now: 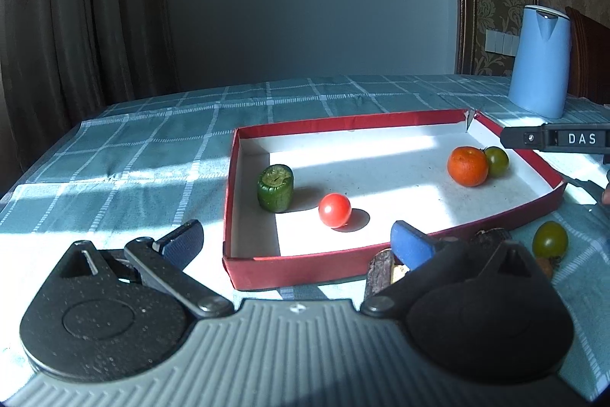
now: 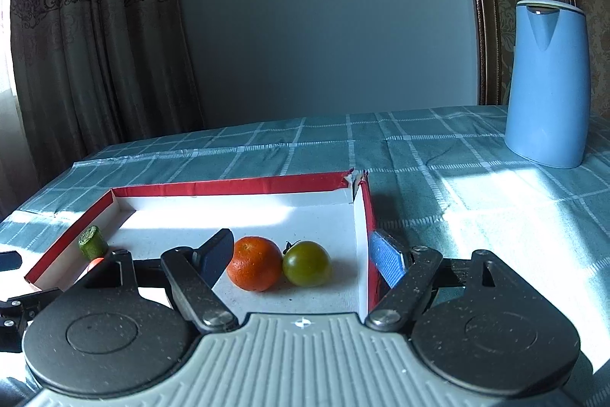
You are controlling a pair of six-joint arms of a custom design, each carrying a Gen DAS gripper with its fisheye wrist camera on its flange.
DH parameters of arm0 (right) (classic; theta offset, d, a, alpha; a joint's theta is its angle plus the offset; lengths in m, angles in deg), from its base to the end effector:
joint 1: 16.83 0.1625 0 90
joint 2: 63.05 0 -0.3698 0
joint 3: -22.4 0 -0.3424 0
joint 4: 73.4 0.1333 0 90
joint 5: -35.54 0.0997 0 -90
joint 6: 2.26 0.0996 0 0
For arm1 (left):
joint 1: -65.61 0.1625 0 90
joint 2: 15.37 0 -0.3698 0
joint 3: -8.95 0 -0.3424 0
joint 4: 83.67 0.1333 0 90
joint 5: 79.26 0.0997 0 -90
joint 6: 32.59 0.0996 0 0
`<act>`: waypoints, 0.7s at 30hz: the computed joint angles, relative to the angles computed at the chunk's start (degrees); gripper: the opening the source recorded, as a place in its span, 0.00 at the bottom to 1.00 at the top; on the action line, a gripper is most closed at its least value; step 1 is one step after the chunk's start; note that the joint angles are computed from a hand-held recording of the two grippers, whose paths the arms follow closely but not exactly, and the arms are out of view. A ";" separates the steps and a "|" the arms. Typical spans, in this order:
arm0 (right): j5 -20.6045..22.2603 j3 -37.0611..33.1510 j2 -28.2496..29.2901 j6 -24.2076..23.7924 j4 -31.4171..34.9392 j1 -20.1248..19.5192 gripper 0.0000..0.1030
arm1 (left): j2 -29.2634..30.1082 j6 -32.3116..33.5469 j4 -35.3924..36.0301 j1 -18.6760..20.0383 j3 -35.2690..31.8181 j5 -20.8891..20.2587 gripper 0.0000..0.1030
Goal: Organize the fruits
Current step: 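Withdraw both tools from the tray toward the wooden log pieces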
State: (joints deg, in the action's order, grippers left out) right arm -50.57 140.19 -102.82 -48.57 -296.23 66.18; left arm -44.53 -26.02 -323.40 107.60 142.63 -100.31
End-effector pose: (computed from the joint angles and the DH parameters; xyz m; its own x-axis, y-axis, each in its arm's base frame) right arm 0.0789 -0.5073 0.0883 -0.7394 -0.3678 0.5639 -0.6725 0.4431 -0.5928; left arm -0.0959 -0.3908 0.0568 -0.6679 -0.1211 -0.7344 0.6040 0.4884 -0.6298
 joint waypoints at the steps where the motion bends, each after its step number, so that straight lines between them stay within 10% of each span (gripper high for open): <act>1: 0.31 0.44 -0.42 0.26 0.12 -0.25 0.76 | -0.71 -1.75 1.34 -0.09 1.16 -0.70 1.00; 21: 5.04 8.44 -6.48 3.66 0.05 -5.23 0.76 | -3.24 -7.89 20.93 0.93 1.56 -6.10 1.00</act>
